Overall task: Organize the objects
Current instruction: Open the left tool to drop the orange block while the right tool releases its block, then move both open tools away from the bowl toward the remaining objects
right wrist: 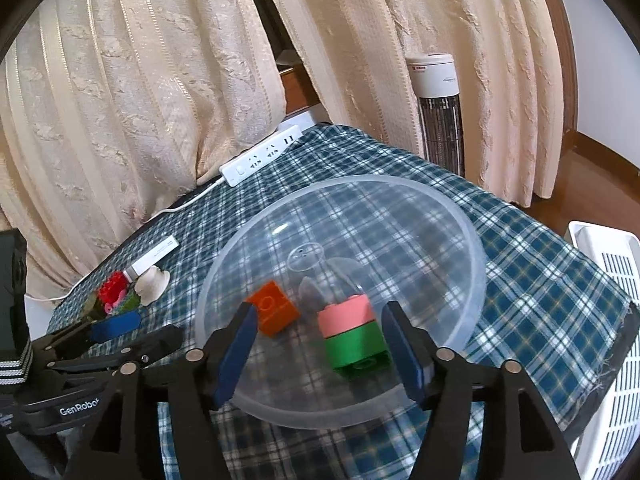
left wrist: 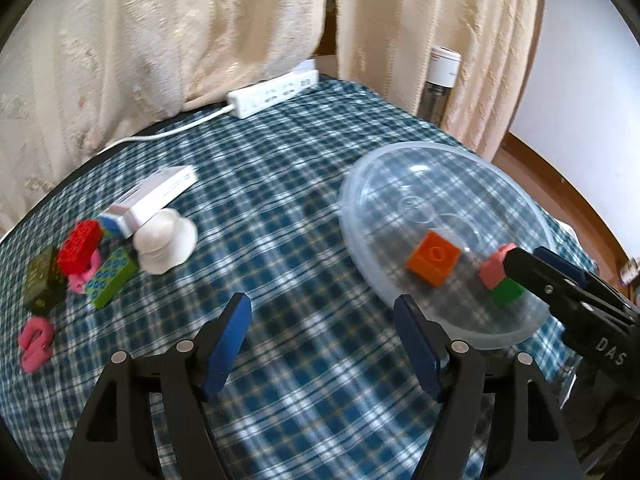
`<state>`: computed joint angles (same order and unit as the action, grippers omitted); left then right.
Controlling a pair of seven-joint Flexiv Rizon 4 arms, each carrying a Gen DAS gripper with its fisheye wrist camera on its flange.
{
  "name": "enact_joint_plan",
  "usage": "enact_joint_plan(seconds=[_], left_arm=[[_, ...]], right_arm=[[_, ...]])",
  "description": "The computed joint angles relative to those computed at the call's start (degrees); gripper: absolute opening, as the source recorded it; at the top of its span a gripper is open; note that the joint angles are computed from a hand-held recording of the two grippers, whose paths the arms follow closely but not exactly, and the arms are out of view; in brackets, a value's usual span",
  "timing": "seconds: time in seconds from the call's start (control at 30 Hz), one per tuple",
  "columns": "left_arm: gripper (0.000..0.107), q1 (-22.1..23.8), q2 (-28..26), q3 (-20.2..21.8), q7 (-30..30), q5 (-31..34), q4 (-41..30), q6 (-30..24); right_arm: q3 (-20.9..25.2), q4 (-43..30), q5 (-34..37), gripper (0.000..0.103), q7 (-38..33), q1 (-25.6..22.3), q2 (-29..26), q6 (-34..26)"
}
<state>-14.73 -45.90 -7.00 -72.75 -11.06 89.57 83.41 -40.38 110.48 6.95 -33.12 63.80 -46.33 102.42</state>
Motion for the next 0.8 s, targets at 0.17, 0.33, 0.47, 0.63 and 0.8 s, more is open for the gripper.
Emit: enact_joint_plan(seconds=[0.17, 0.33, 0.47, 0.63, 0.8], left_arm=[[0.075, 1.2, 0.8, 0.8, -1.4, -0.4, 2.0, 1.6], [0.075, 2.6, 1.4, 1.6, -2.9, -0.9, 3.5, 2.5], [0.075, 3.6, 1.8, 2.2, -3.8, -1.0, 4.2, 3.1], [0.075, 5.1, 2.1, 2.6, -4.8, -1.3, 4.9, 3.7], [0.075, 6.2, 2.3, 3.2, -5.6, -1.5, 5.6, 4.1]], right_arm=[[1.3, -1.7, -1.1, 0.073, -0.1, -0.8, -0.2, -0.6], [2.2, -3.4, -2.3, 0.076, -0.1, -1.2, -0.5, -1.0], [2.7, -4.6, -3.5, 0.076, 0.0, -1.4, -0.7, -1.7], [3.4, -6.1, -5.0, 0.077, 0.5, -1.8, -1.0, -2.6], [4.0, -7.7, -6.9, 0.077, 1.1, -2.3, -1.4, -3.5]])
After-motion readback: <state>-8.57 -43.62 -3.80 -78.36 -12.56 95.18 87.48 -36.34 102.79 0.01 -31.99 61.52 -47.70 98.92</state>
